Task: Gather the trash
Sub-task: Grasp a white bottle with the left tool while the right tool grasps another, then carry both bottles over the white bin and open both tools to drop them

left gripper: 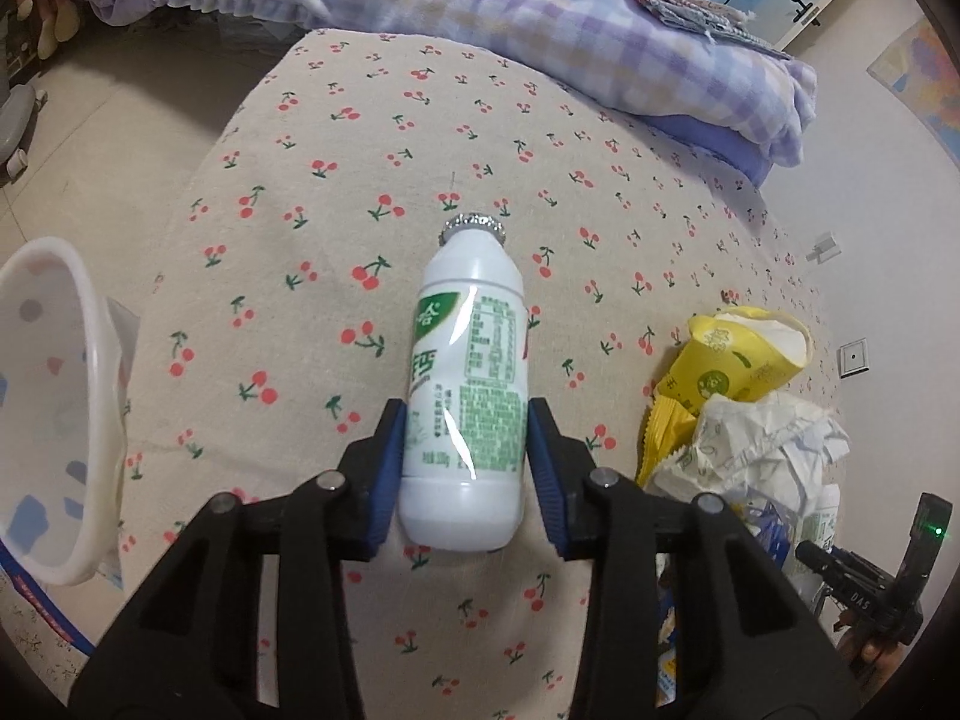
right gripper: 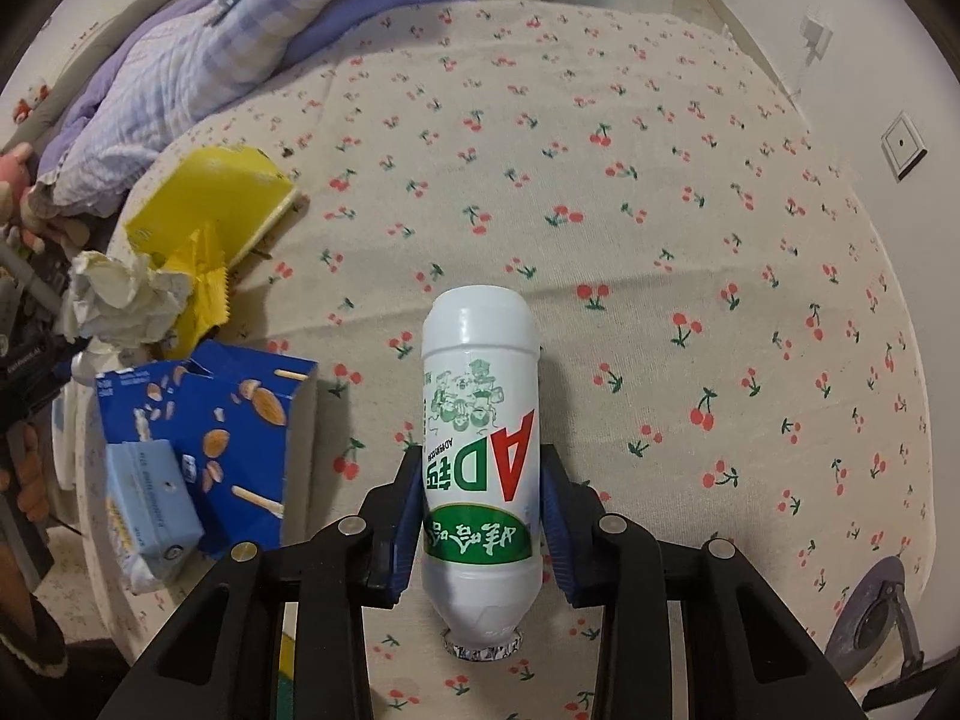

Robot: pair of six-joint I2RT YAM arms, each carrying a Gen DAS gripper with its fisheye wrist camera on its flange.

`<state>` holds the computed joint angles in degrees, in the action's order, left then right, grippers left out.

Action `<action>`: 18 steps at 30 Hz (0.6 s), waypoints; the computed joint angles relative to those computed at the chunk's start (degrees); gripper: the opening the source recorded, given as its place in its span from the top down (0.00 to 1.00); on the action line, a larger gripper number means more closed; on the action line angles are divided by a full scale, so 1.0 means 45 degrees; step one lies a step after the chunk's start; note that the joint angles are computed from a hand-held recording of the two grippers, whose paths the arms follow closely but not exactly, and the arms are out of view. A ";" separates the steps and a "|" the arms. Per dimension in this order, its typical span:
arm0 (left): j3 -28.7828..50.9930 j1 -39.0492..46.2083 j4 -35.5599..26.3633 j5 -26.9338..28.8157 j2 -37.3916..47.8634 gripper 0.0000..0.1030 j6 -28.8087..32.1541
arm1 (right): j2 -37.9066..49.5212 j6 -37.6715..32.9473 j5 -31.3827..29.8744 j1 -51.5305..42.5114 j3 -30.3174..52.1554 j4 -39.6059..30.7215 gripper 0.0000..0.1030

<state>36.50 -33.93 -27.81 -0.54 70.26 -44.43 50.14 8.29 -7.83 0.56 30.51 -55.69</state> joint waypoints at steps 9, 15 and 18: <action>-0.0358 0.0052 -0.2025 -0.0430 -0.2503 0.60 0.0184 | -0.1261 0.2318 0.0412 0.2599 0.1299 -0.0835 0.64; -0.0575 0.0629 -0.3464 -0.0483 -0.4211 0.60 0.0486 | -0.1301 0.4656 0.1449 0.5649 0.2178 -0.0703 0.64; -0.0777 0.1443 -0.4373 -0.0283 -0.5348 0.60 0.0941 | -0.1100 0.5665 0.2048 0.7239 0.2568 -0.0439 0.64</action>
